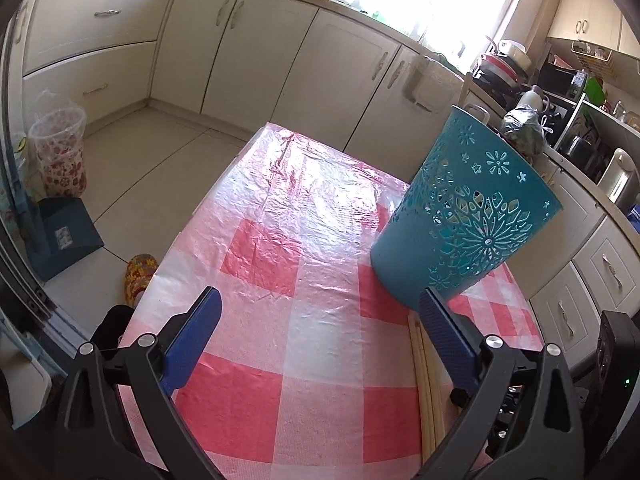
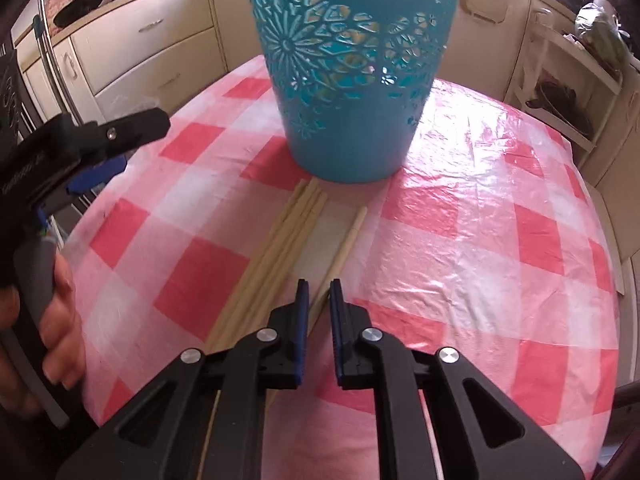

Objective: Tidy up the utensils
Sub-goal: 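Grasp one wooden stick from the bundle with the right gripper, then grasp a wooden stick from the bundle with the left gripper while the right gripper holds its stick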

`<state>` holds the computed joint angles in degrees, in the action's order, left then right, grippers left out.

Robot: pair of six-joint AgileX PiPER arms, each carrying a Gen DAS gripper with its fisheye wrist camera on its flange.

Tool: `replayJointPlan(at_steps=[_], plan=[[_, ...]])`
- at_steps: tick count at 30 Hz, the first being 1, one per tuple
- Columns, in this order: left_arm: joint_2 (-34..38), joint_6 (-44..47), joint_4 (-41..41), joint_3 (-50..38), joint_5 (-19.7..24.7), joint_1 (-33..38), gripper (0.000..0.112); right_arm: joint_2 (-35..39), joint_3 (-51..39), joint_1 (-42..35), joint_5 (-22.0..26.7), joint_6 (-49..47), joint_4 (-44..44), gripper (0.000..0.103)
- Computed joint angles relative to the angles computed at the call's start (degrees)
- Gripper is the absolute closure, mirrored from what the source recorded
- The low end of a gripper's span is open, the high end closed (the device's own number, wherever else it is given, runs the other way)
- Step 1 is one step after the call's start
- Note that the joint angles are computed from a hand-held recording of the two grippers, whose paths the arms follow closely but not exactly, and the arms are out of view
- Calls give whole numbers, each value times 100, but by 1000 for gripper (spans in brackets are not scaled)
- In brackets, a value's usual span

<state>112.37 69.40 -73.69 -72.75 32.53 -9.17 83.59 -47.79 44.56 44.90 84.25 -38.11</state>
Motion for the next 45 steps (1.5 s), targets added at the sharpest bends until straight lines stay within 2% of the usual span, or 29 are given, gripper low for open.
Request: replayJointPlan(at_steps=[4, 7, 9, 14, 19, 26, 30, 35, 38, 41, 45], plan=[[45, -217, 232, -90, -61, -78, 18, -238, 196, -422, -387, -212, 367, 92], [52, -312, 388, -125, -74, -132, 18, -49, 0, -295, -235, -322, 302, 93], [88, -411, 469, -174, -24, -128, 18, 4, -94, -215, -170, -760, 430, 93], [151, -508, 544, -238, 56, -129, 17, -184, 7, -323, -2, -1252, 794, 93], [221, -793, 888, -355, 74, -191, 17, -124, 25, -244, -67, -969, 581, 95], [241, -1012, 1135, -412, 28, -272, 17, -546, 534, -184, -415, -286, 313, 97], [252, -1117, 1245, -435, -4, -304, 17, -874, 894, -289, -837, 8, 299, 97], [277, -1251, 1362, -475, -17, -327, 17, -1816, 1604, -457, -1634, 566, 133, 97], [266, -1350, 1530, -492, -51, -392, 17, -2290, 1758, -322, -1520, 1020, -227, 97], [274, -1684, 2130, -650, 74, -571, 17, -2623, 1889, -202, -1468, 1427, -600, 97], [186, -2500, 3222, -641, -153, -1032, 18, -2806, 2085, -176, -1648, 1932, -1023, 97]])
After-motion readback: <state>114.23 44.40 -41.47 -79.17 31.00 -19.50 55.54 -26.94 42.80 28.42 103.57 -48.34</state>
